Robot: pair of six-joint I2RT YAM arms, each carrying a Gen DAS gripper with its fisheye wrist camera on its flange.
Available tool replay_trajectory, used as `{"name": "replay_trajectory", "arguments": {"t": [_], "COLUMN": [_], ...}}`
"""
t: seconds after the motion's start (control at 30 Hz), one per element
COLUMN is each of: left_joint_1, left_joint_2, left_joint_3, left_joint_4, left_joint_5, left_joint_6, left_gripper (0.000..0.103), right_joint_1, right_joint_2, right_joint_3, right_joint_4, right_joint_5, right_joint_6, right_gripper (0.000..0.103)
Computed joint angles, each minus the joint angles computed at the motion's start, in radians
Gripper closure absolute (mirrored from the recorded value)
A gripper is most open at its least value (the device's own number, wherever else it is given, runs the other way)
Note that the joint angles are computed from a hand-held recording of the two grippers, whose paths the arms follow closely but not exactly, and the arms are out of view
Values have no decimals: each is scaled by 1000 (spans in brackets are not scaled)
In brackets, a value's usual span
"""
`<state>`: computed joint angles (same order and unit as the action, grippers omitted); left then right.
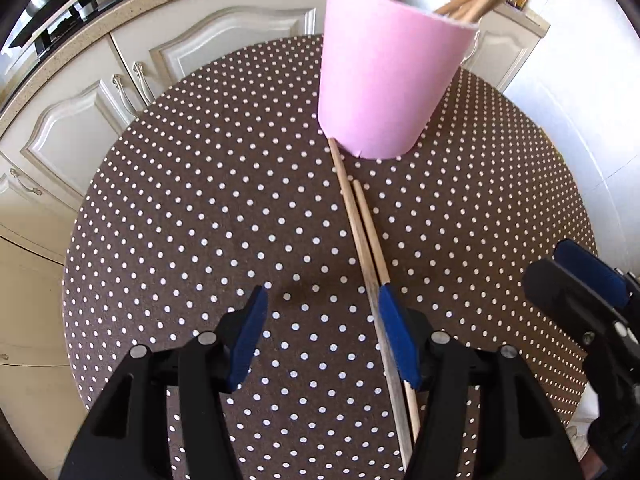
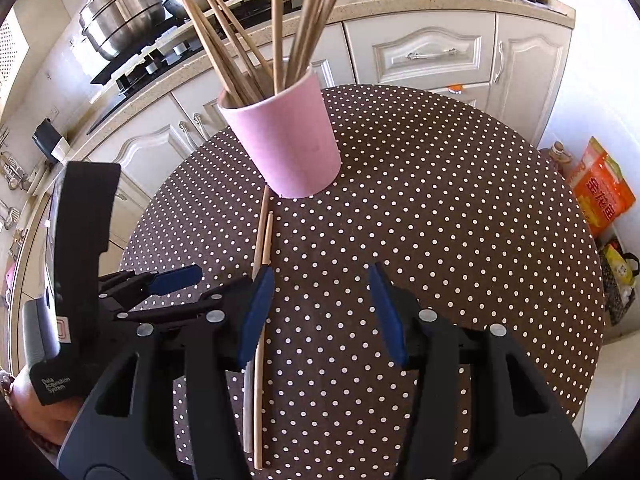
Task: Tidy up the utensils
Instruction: 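Lower both tools toward the last two chopsticks on the table, then grasp a chopstick with the left tool while the right tool grasps the other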
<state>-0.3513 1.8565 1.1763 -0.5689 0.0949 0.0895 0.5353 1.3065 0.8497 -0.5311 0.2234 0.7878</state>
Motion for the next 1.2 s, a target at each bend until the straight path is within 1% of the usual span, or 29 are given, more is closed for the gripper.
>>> {"name": "replay_trajectory", "arguments": {"t": [0.17, 0.3, 0.53, 0.73, 0.77, 0.8, 0.83, 0.93, 1.03, 1.07, 1.1, 1.2], "left_joint_1": [-32, -27, 26, 97, 106, 118, 127, 145, 153, 152, 152, 147], "left_joint_2": [49, 56, 33, -1, 0, -3, -8, -11, -8, -9, -7, -10], "left_joint_3": [44, 56, 49, 10, 9, 5, -2, -5, 0, -1, 1, -3], "left_joint_4": [2, -13, -57, -63, -63, -62, -62, -69, -75, -75, -73, -75], "left_joint_5": [-21, -16, -9, 6, 14, 23, 26, 41, 43, 38, 33, 31], "left_joint_6": [-2, -2, 33, 71, 73, 78, 84, 96, 108, 114, 123, 109], "left_gripper": [46, 46, 45, 45, 45, 45, 45, 45, 45, 45, 45, 45], "right_joint_1": [-16, -29, -34, -23, -20, -18, -16, -15, -19, -21, -25, -19], "right_joint_2": [17, 51, 151, 264, 286, 305, 328, 389, 451, 481, 505, 575], "right_joint_3": [0, 13, 69, 156, 176, 196, 220, 284, 354, 389, 414, 518], "right_joint_4": [12, 23, 20, -1, -5, -17, -32, -67, -114, -140, -161, -253], "right_joint_5": [-25, -54, -119, -174, -185, -190, -196, -213, -236, -249, -264, -259], "right_joint_6": [-7, -21, -38, -64, -70, -75, -80, -90, -99, -102, -102, -122], "right_gripper": [54, 54, 53, 54, 57, 66, 70, 71, 76, 79, 81, 85]}}
